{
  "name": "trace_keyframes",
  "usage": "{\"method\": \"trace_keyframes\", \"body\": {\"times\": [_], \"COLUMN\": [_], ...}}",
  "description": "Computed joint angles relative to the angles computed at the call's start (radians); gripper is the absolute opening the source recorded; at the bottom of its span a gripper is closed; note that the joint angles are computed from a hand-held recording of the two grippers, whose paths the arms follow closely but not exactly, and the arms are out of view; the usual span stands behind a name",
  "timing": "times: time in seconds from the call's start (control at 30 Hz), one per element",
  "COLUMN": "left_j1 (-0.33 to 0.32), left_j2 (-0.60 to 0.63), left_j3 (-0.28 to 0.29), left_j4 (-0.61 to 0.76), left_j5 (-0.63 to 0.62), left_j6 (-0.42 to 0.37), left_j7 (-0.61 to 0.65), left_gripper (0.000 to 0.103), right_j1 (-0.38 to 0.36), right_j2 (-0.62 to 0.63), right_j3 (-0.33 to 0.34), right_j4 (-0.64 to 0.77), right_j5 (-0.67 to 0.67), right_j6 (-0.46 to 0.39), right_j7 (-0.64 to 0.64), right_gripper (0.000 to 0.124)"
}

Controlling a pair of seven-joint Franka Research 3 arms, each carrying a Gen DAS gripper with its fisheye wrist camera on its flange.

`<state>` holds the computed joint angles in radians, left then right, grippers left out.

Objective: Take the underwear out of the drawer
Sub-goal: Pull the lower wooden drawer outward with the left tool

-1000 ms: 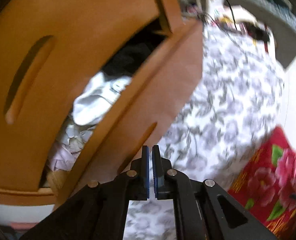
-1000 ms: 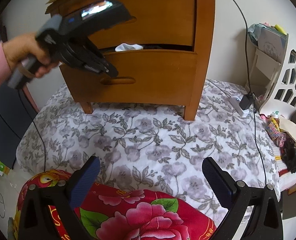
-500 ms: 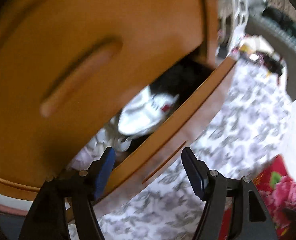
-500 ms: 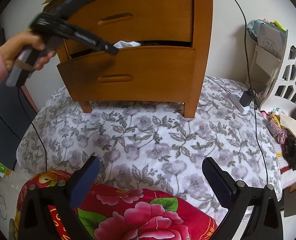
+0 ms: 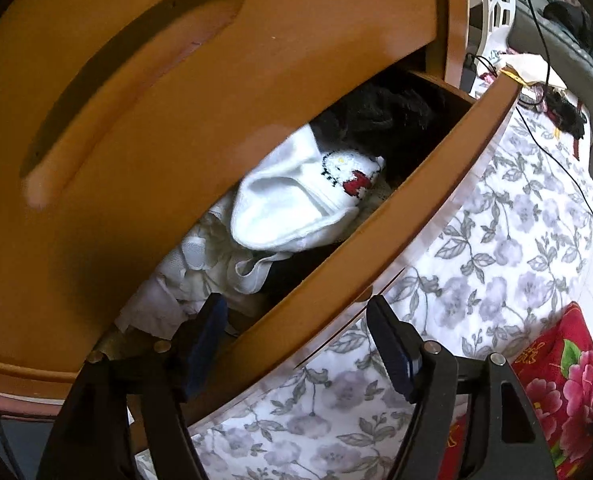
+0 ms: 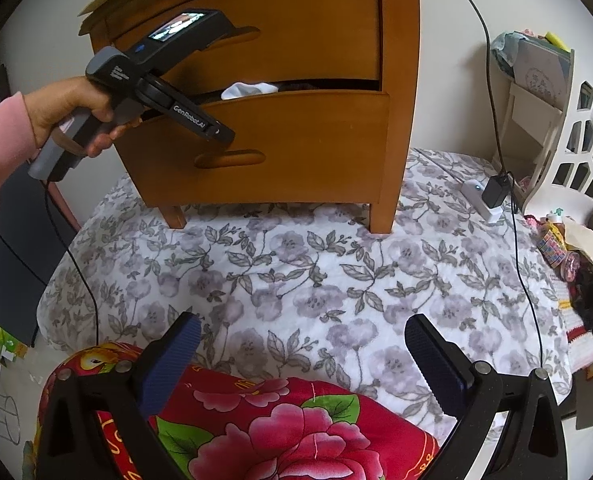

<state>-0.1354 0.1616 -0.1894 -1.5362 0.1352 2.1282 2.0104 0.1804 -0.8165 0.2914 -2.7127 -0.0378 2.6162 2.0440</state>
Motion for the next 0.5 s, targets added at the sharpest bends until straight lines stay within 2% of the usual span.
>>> {"method": "trace_keyframes", "body": {"times": [0.13,0.5], "left_j1": [-0.004,-0.002], "left_j2": [-0.034,-0.177], "left_j3": [-0.002,0.008], "left_j4": [-0.042,-0.193], "left_j5": [0.02,-0.072], "left_j6": [0.005,0.008], "left_j7": [0.02,0.083], "left_gripper": [0.073,0.073], "right_j1": [0.0,0.007], "right_j2": [-0.014,-0.059], "right_j3": [0.009,0.036], "right_j4": [0.001,0.006], "right_j5": [-0.006,-0.022], "right_j6": [-0.005,-0.033], "right_j7": [0.005,0.029], "right_gripper": [0.103,0.103]}}
